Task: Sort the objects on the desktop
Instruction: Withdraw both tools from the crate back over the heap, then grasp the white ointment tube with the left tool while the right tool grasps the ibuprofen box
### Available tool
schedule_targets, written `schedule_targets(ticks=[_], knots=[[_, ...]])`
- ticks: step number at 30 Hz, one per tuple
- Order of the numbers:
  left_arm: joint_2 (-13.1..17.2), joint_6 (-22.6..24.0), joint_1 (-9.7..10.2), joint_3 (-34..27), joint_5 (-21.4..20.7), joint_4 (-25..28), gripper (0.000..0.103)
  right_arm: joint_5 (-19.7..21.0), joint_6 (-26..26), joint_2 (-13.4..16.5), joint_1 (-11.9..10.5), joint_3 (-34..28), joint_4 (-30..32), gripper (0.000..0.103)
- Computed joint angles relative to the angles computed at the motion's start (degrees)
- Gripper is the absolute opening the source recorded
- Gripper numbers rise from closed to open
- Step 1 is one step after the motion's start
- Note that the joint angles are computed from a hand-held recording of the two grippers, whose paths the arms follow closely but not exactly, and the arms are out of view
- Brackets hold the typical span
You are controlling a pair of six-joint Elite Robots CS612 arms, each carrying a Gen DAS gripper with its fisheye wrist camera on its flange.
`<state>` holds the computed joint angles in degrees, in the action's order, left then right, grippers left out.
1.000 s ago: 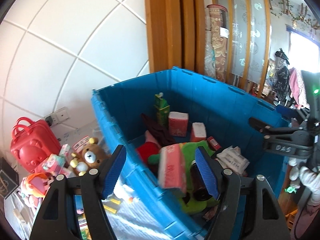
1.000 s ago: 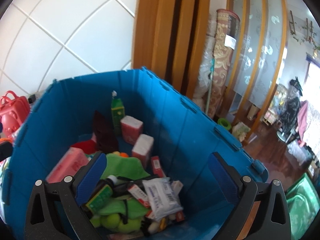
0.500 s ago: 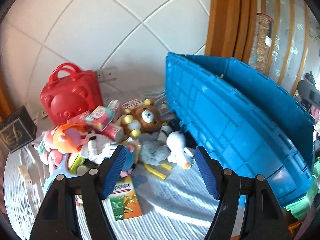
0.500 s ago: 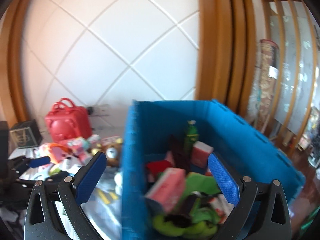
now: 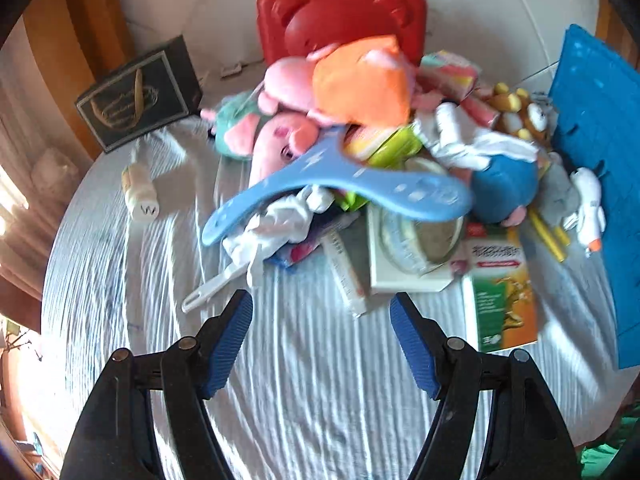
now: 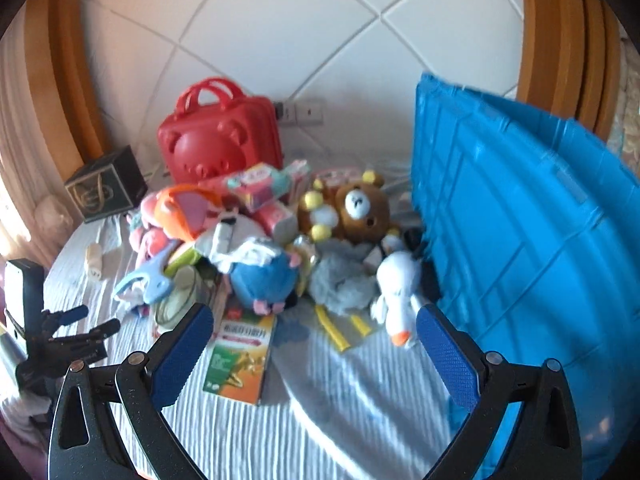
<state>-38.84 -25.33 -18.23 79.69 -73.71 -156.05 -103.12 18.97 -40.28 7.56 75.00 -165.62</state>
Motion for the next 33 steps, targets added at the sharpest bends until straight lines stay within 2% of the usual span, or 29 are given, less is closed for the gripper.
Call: schedule_targets(ticks=[5,9,11,13,17,18,21,24,25,26,29,33], knots=[[3.63,-2.4,1.79,-2.82,-5.0,0.52,0.071,3.08,3.39,4.37,0.21,-4.84,11.26,0.103],[6.48,-1.58,1.89,-7.04,-4.32,1.31,0.071,4.71,4.49,6.8,0.33,-8.14,18.02,0.103],[7.94,-1.07,2.0,-9.64,-4.5,3.84,0.071,5.44,4.89,7.96,0.39,-9.8,20.83,0.103],[8.62,-1.45,2.22,-10.19,-5.3,2.45,0.069,6.28,5.3,8.95,0.39,-11.4,23.31,0.103],[8.91,-4.39,3.55,-10.66,-11.1,2.83,0.067,7.87,5.56,11.32,0.65,-15.29,27.8,0.103],[8.98,-3.8,3.63,-10.83,-11.34,4.16,0.065,8.23,5.48,11.97,0.77,-16.36,28.65,0.103],[8.49,2.01,2.43,-9.27,-6.77,3.52,0.054,10.34,5.93,14.17,1.03,-20.03,31.43,0.103],[8.0,3.14,2.36,-8.27,-7.98,2.52,0.038,10.82,6.27,16.42,1.47,-23.96,34.3,0.103],[7.83,3.35,2.36,-8.09,-8.27,2.6,0.022,10.67,6.44,17.25,1.63,-25.4,35.46,0.103],[7.58,3.17,2.38,-7.91,-8.59,3.16,0.017,10.77,6.63,18.03,1.72,-26.75,36.58,0.103],[6.55,2.72,2.41,-6.01,-9.43,1.19,0.017,11.14,7.48,20.04,1.88,-30.21,39.43,0.103],[5.05,2.95,2.19,-3.78,-9.37,-1.06,0.017,8.86,8.32,21.86,2.22,-33.47,42.19,0.102]])
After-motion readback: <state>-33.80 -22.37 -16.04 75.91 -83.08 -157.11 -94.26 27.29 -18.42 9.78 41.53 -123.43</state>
